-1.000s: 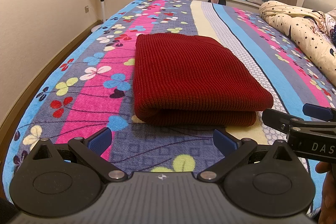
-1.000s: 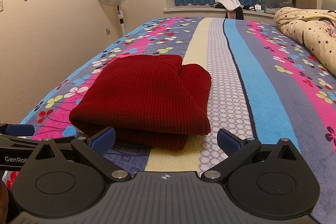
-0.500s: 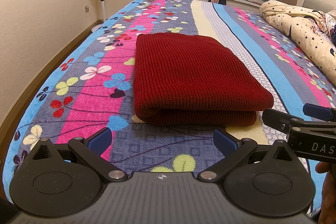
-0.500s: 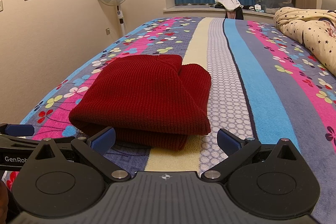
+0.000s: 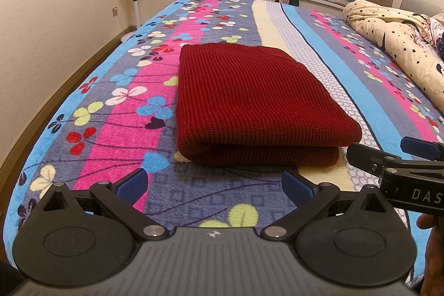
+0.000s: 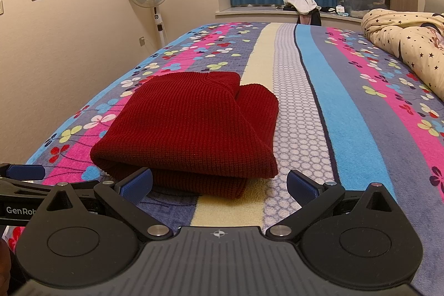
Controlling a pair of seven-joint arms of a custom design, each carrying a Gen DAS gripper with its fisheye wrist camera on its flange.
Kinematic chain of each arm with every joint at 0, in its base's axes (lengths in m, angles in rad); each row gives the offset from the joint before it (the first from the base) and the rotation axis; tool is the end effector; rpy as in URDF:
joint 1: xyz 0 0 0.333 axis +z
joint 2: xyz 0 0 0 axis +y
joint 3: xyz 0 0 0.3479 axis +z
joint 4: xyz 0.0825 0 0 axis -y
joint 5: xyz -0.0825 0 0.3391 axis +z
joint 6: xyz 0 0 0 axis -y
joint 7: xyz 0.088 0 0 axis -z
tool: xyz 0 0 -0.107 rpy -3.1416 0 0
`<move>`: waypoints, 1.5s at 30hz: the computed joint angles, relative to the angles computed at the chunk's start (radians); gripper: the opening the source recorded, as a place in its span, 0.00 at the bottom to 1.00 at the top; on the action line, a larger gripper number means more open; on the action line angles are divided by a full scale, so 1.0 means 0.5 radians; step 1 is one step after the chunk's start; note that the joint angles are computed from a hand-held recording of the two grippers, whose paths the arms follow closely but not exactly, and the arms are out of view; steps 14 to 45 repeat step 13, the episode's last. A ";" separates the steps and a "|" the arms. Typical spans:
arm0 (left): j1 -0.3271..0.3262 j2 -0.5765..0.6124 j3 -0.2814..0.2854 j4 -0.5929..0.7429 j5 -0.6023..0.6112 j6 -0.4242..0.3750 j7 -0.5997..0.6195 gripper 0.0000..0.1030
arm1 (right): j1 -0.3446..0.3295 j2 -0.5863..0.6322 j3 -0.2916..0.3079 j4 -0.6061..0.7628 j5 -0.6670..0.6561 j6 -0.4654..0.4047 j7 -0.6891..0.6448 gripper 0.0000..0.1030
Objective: Fold small clothes
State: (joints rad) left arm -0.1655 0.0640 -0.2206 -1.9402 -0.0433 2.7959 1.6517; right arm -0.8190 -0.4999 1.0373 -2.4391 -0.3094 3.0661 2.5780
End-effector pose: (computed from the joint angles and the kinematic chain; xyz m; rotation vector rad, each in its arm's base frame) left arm 0.5437 -0.2146 0.5956 -1.3877 2.1539 -0.8995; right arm 0.4250 0.1885 0.5359 -1.3301 1.8842 -0.8799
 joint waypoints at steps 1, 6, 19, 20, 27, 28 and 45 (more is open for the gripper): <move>0.000 -0.001 -0.001 -0.001 0.000 0.000 0.000 0.99 | 0.000 0.000 0.000 0.000 -0.001 0.000 0.001 0.99; 0.000 -0.001 -0.001 -0.001 0.001 0.000 0.000 0.99 | 0.003 0.002 -0.003 0.001 -0.004 -0.002 0.004 0.99; 0.000 0.000 0.000 0.000 0.003 -0.003 -0.004 0.99 | 0.004 0.002 -0.004 0.000 -0.009 -0.001 0.006 0.99; 0.000 0.000 0.000 0.000 0.003 -0.003 -0.004 0.99 | 0.004 0.002 -0.004 0.000 -0.009 -0.001 0.006 0.99; 0.000 0.000 0.000 0.000 0.003 -0.003 -0.004 0.99 | 0.004 0.002 -0.004 0.000 -0.009 -0.001 0.006 0.99; 0.000 0.000 0.000 0.000 0.003 -0.003 -0.004 0.99 | 0.004 0.002 -0.004 0.000 -0.009 -0.001 0.006 0.99; 0.000 0.000 0.000 0.000 0.003 -0.003 -0.004 0.99 | 0.004 0.002 -0.004 0.000 -0.009 -0.001 0.006 0.99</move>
